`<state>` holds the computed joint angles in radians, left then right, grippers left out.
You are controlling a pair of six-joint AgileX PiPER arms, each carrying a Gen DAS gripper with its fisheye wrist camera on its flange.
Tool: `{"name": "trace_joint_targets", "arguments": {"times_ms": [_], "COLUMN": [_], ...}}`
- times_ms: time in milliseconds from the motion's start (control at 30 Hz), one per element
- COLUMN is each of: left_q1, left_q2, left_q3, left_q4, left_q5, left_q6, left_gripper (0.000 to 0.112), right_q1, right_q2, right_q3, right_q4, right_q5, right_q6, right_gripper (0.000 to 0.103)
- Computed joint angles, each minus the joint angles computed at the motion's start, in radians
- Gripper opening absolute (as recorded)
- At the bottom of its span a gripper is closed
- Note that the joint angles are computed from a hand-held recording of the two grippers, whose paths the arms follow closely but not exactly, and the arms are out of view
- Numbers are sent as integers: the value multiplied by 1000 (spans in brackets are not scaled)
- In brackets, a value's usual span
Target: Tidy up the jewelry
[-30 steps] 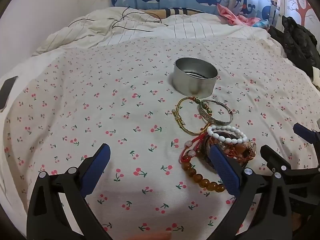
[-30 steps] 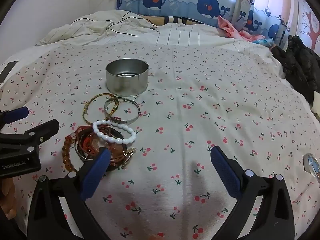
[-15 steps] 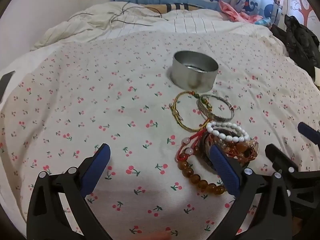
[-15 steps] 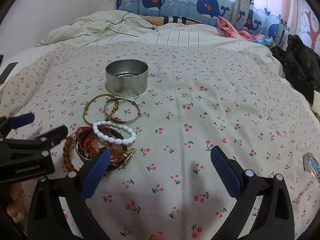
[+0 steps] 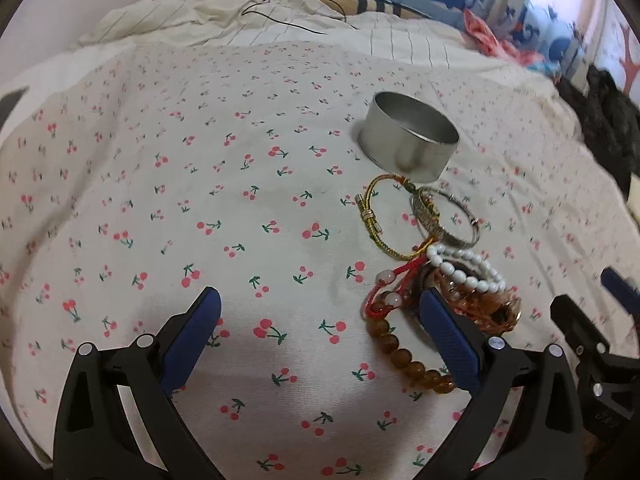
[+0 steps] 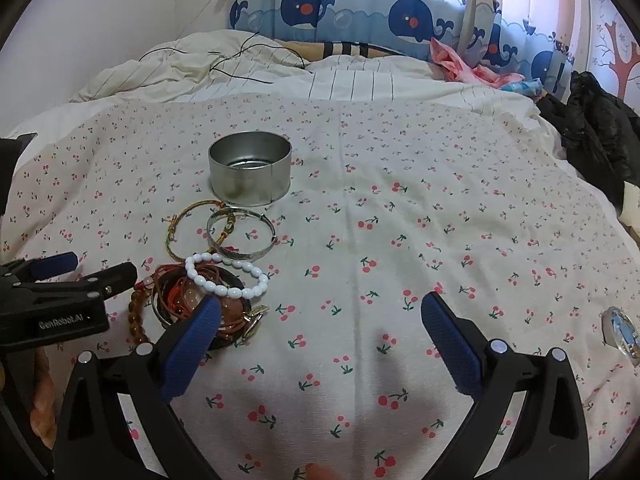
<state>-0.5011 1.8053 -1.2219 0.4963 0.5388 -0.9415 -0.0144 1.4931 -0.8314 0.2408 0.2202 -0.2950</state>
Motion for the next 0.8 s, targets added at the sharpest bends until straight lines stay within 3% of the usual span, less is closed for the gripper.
{"name": "trace_joint_targets", "arguments": {"times_ms": [133, 233, 467, 600, 800], "left_q1": [-36, -55, -60, -28, -10], "left_q2": [-41, -63, 17, 5, 21], "left_q3": [25, 7, -82, -71, -85], "left_q4": [240, 299, 213, 122, 52], "left_q5": [27, 36, 59, 0, 0], "left_q6": [-230, -260, -120, -56, -3], "left_gripper": [96, 96, 96, 96, 96], "right_q1": [-28, -56, -65, -73, -66], "right_q2": [1, 14, 30, 30, 37], "right_q3": [-8, -20, -26, -21, -21], "right_q4": [53, 134, 180, 253, 197], "right_q5": [8, 30, 49, 57, 50], "right_q6": [-36, -105, -161, -238, -180], "right_gripper": [96, 96, 96, 96, 96]}}
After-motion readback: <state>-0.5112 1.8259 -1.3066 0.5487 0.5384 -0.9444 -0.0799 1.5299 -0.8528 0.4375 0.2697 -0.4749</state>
